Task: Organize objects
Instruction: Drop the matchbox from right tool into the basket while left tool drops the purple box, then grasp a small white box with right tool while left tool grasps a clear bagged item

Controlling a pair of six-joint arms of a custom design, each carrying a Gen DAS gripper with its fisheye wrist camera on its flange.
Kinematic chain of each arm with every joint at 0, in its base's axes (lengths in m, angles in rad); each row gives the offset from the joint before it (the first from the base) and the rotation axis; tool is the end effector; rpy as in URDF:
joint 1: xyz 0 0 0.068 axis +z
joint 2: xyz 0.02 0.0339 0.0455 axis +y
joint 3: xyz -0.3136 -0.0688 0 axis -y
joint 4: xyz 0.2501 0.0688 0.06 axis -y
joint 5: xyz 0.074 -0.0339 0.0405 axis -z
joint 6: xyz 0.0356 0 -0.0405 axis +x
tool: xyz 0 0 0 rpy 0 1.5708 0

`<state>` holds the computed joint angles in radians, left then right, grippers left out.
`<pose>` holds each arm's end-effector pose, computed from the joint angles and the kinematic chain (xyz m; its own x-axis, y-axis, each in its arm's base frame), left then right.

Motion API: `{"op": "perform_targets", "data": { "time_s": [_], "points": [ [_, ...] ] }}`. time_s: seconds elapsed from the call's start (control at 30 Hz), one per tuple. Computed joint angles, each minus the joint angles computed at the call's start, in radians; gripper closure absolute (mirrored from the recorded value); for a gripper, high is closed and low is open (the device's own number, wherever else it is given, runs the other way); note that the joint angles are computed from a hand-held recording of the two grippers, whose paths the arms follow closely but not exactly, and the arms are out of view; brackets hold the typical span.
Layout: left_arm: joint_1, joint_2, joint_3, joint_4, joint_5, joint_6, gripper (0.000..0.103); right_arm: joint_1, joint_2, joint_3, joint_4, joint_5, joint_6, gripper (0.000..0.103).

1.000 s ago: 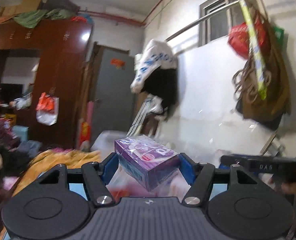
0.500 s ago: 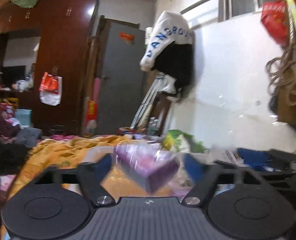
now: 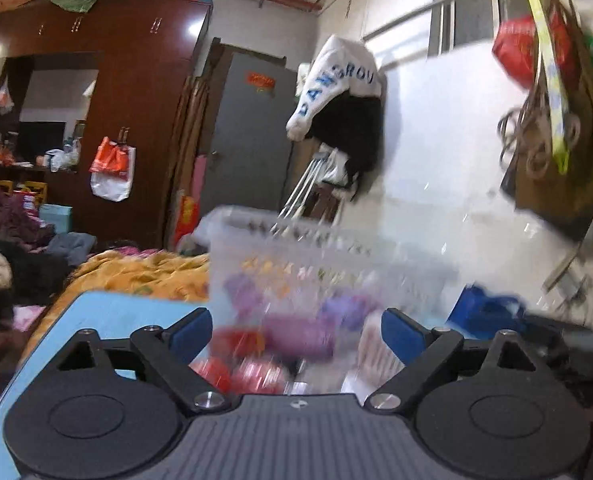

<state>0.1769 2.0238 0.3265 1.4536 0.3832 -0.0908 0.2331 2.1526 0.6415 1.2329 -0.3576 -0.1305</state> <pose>0.2869 0.0378 0.1140 -0.2541 -0.1309 -0.9583 0.1716 0.9690 -0.1778 0.3575 0.0977 0.0999 -0.1942 -0.1714 -0.9659 -0.5740 0.8183 -0.0298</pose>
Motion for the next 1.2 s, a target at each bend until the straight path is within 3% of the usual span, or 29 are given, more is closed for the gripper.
{"op": "perform_targets", "data": {
  "time_s": [0.07, 0.17, 0.27, 0.43, 0.6, 0.8, 0.83, 0.87, 1.03, 1.2],
  "points": [
    [-0.006, 0.014, -0.002, -0.012, -0.025, 0.05, 0.022, 0.015, -0.006, 0.015, -0.034, 0.023, -0.013, 0.031],
    [-0.008, 0.0, 0.05, -0.126, -0.031, 0.082, 0.036, 0.023, -0.016, 0.026, -0.069, 0.03, -0.017, 0.055],
    [-0.012, -0.002, 0.057, -0.154, -0.022, 0.109, 0.038, 0.021, -0.021, 0.013, -0.065, 0.035, -0.021, 0.073],
    [-0.058, -0.046, 0.044, -0.194, -0.076, 0.174, 0.041, 0.029, -0.013, -0.019, -0.025, 0.048, -0.024, 0.073],
    [-0.048, -0.026, 0.017, -0.133, -0.026, 0.159, 0.041, 0.014, -0.003, -0.028, 0.007, 0.023, 0.002, 0.073],
    [-0.081, -0.016, 0.053, -0.212, -0.069, 0.172, 0.041, 0.009, 0.004, -0.039, 0.039, 0.016, 0.017, 0.073],
    [-0.09, -0.018, 0.06, -0.236, -0.082, 0.175, 0.045, 0.008, 0.005, -0.039, 0.039, 0.014, 0.019, 0.073],
    [-0.091, -0.02, 0.062, -0.244, -0.082, 0.174, 0.064, 0.005, 0.006, -0.04, 0.043, 0.008, 0.024, 0.073],
    [-0.079, -0.01, 0.05, -0.209, -0.073, 0.155, 0.067, -0.003, 0.011, -0.046, 0.067, -0.003, 0.034, 0.074],
    [-0.057, 0.027, 0.027, -0.098, -0.022, 0.128, 0.067, 0.012, 0.023, -0.068, 0.132, 0.027, 0.019, 0.075]
  ]
}}
